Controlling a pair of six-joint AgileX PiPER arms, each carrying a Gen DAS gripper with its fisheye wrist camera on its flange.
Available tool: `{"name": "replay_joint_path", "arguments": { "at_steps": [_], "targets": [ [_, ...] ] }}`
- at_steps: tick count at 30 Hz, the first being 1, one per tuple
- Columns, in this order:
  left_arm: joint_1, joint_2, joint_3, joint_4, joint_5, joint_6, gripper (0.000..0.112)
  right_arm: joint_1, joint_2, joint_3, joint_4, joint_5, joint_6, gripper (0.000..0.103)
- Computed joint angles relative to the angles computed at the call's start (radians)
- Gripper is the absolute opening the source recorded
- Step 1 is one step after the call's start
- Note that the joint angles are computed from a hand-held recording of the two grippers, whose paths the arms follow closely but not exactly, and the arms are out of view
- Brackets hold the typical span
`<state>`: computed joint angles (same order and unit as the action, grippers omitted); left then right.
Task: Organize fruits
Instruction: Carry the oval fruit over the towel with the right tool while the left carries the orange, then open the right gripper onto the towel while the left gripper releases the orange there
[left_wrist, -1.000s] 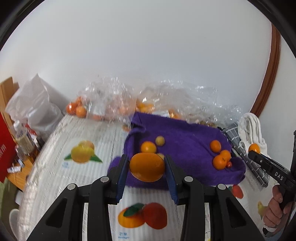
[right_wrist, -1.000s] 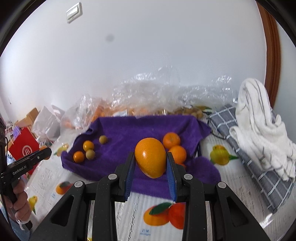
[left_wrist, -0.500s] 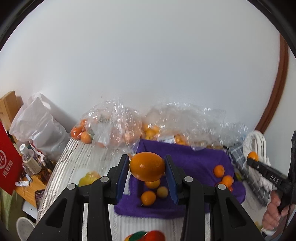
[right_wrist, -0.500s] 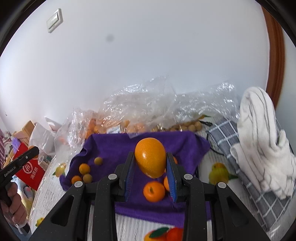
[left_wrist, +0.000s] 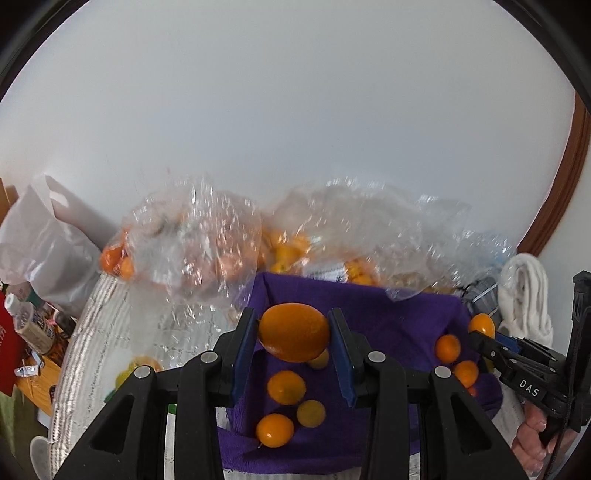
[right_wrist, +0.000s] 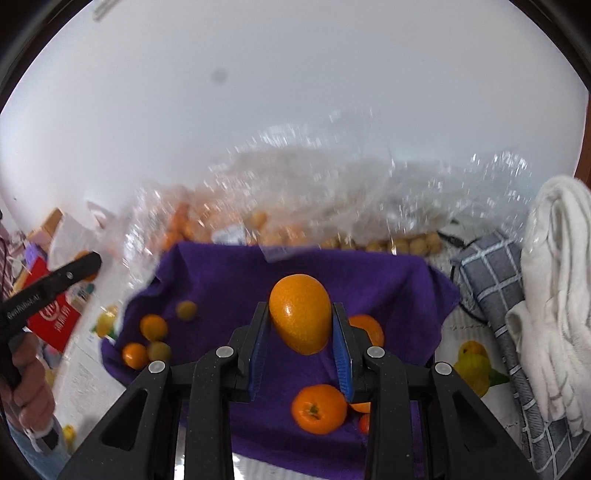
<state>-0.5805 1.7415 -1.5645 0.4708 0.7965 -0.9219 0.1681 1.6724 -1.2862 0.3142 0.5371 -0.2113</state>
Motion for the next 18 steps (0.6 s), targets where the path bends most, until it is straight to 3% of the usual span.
{"name": "replay_joint_path", "arguments": {
  "at_steps": [2,10,13,18],
  "targets": [
    [0.025,0.016,0.009,-0.061,-0.026,0.049,0.037,-0.014,0.039,-0.020,0.023,0.026,-0.040,0.032],
    [0.050,0.095,-0.039,-0.234,-0.013,0.239,0.037,-0.029,0.122,-0.053,0.014,0.074,-0.122,0.032],
    [0.061,0.117,-0.047,-0.314,-0.018,0.292,0.037,-0.012,0.132,-0.052,-0.056,0.064,-0.089,0.032],
    [0.023,0.159,-0.075,-0.265,0.022,0.258,0.037,-0.010,0.137,-0.059,-0.071,0.074,-0.073,0.032]
  ]
}}
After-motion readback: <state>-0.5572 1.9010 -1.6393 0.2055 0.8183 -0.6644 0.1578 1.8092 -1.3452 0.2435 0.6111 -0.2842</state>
